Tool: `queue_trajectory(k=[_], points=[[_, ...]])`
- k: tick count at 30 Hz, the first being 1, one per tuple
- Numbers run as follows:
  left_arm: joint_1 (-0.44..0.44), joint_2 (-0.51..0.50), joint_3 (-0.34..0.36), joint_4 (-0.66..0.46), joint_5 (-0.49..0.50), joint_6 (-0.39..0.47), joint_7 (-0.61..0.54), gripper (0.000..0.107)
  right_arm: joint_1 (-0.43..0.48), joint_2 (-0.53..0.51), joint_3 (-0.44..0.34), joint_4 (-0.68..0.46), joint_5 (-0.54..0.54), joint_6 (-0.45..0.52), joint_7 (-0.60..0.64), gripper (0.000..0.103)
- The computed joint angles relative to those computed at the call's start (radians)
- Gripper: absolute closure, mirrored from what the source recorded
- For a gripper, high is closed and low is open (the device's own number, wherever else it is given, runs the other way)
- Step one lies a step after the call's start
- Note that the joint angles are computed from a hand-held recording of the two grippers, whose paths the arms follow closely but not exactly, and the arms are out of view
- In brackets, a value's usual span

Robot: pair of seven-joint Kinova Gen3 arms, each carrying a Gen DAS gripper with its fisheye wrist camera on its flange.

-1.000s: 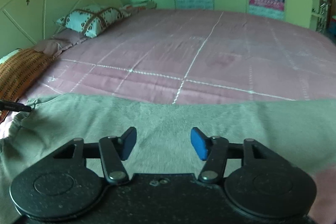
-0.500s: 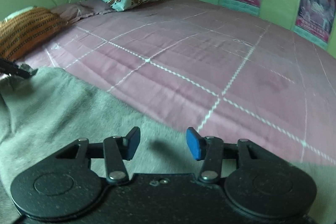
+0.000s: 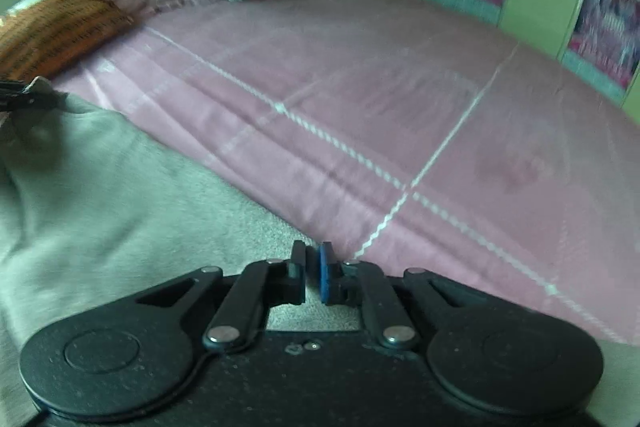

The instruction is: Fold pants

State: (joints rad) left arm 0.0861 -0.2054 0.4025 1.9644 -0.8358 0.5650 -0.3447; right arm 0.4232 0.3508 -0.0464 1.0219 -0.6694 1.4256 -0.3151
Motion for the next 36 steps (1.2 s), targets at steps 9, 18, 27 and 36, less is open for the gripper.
queue_trajectory(k=[9,18,27,36], points=[[0.072,-0.313,0.083,0.115,0.137,0.045,-0.127,0.090,0.258,-0.166,0.124,0.083,-0.211,0.271,0.288,0.103],[-0.022,-0.472,0.344,0.151,0.429,0.203,-0.054,0.091,0.307,-0.187,0.199,0.186,-0.219,0.367,0.316,0.092],[-0.228,-0.714,0.435,0.067,0.749,0.389,0.155,0.091,0.274,-0.167,0.218,0.255,-0.246,0.333,0.108,0.076],[-0.534,-0.809,0.526,-0.089,0.987,0.467,0.271,0.069,0.299,-0.226,0.284,0.394,-0.301,0.324,0.114,0.071]])
